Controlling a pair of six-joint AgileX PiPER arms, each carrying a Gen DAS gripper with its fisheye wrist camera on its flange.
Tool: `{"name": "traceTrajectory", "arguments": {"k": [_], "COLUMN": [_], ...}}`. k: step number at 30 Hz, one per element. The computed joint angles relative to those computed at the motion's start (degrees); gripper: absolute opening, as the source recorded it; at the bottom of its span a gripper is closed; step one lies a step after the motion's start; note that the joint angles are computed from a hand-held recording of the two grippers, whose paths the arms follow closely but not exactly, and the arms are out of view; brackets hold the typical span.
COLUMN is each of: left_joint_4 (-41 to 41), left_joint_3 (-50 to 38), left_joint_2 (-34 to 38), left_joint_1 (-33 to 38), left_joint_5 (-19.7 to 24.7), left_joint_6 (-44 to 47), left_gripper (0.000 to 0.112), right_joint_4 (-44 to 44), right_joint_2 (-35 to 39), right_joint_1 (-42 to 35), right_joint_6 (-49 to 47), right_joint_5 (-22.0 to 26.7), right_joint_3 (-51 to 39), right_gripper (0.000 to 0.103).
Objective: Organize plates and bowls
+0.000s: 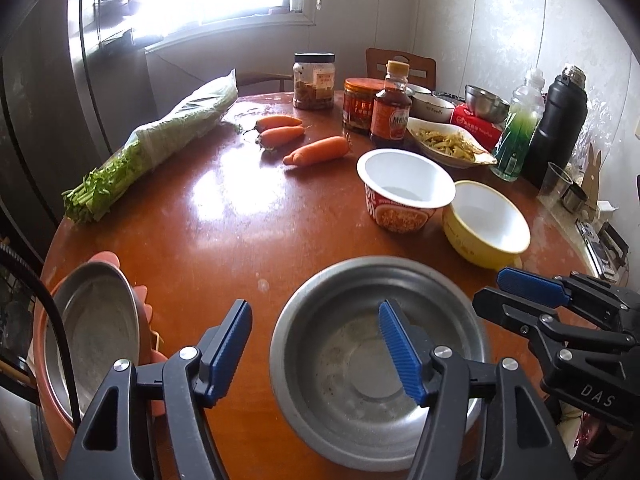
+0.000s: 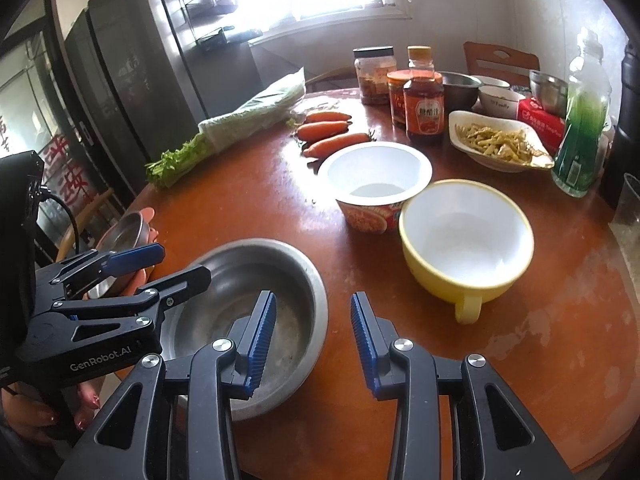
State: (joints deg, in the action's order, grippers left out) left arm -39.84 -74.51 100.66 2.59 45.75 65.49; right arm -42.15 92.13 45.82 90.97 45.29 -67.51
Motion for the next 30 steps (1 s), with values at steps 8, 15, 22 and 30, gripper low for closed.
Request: {"name": "traceTrajectory", "arguments": {"k": [8,15,22,30], "left_joint_4": [1.39,3.37,7.18,12.73], "left_joint_3": [-4.23,-9.02,-16.51,-28.99], "left_joint_2": [0.88,2.90,7.77,15.93], "left_joint_1": [-2.10,-5.40,-9.90,-14.02], "left_joint_5": [0.93,1.15,2.60,7.67], "left_joint_6": [-3.15,-6.79,-13.15,-22.18], "left_gripper": [0.066,0.066,0.066,0.066], "right_joint_4": [-0.06,1.30,3.36,10.06], "right_joint_2": [-1.56,-1.88,-0.50,3.96], "right_joint_1": [-2.17,-6.10,-12.35,-20.46], "right_joint_6": [-2.53,-7.50,-15.03,-26.69], "right_joint_5": [1.32,1.66,0.44,-1.26], "right_joint_3": [-0.96,-2.38,-4.48,-8.41], "right_gripper": [0.047,0.047,0.047,0.047]}}
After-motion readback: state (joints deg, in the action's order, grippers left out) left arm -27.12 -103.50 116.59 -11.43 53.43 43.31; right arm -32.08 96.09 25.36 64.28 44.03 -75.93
